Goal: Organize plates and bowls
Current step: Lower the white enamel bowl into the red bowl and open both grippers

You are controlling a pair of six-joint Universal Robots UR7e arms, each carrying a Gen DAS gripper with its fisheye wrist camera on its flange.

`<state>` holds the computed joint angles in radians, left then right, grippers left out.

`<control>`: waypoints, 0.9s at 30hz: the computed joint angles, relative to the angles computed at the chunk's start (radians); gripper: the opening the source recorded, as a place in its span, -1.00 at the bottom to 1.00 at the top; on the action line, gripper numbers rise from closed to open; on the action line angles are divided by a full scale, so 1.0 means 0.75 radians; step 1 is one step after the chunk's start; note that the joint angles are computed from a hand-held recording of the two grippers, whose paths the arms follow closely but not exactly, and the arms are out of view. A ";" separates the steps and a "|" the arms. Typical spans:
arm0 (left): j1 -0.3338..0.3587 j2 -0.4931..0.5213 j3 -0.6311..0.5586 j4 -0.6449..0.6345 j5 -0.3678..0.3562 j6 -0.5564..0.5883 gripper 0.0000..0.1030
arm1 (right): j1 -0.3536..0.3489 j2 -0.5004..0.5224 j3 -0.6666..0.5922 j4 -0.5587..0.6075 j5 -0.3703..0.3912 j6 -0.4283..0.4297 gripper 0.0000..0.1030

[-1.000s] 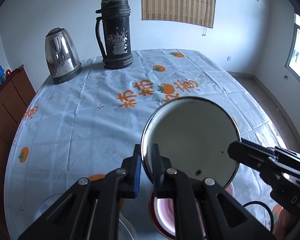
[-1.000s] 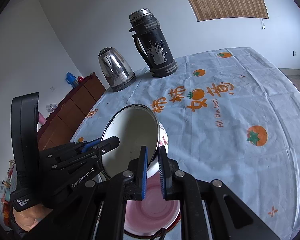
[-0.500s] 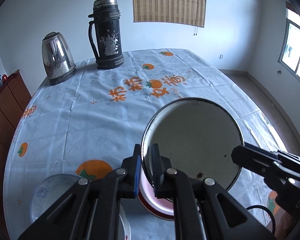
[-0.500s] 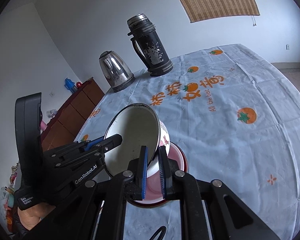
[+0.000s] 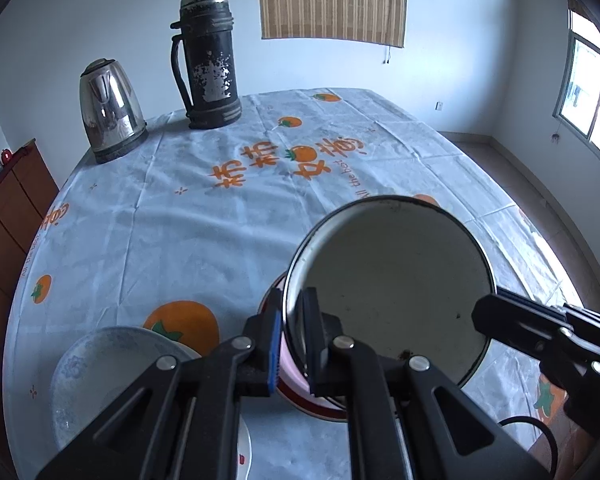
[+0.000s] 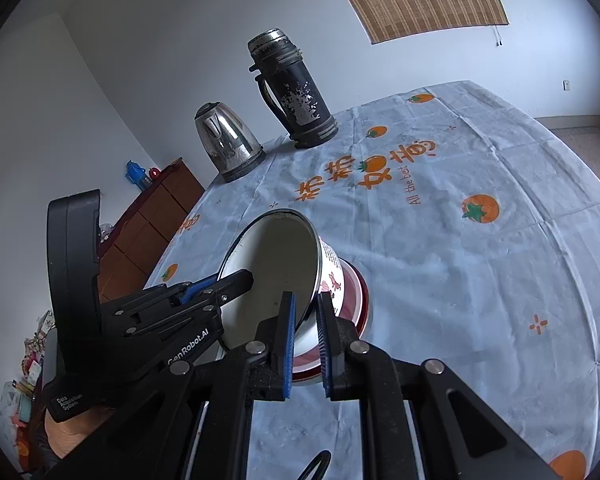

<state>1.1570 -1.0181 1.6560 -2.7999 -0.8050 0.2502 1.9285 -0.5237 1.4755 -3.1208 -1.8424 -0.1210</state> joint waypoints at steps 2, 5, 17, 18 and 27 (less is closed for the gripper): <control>0.001 -0.001 0.000 0.005 0.005 0.000 -0.87 | 0.001 0.000 0.002 0.002 0.004 0.003 -0.77; 0.004 -0.002 0.000 0.014 0.007 -0.005 -0.86 | 0.003 0.001 0.003 0.010 0.007 0.007 -0.77; 0.020 0.017 -0.013 0.050 0.017 -0.010 -0.86 | -0.023 0.009 0.006 0.036 0.032 0.045 -0.77; 0.019 0.017 -0.011 0.048 0.019 -0.009 -0.86 | -0.026 0.008 0.009 0.037 0.036 0.050 -0.77; 0.022 0.034 -0.013 0.040 0.042 0.000 -0.85 | -0.032 0.010 0.008 0.049 0.044 0.058 -0.77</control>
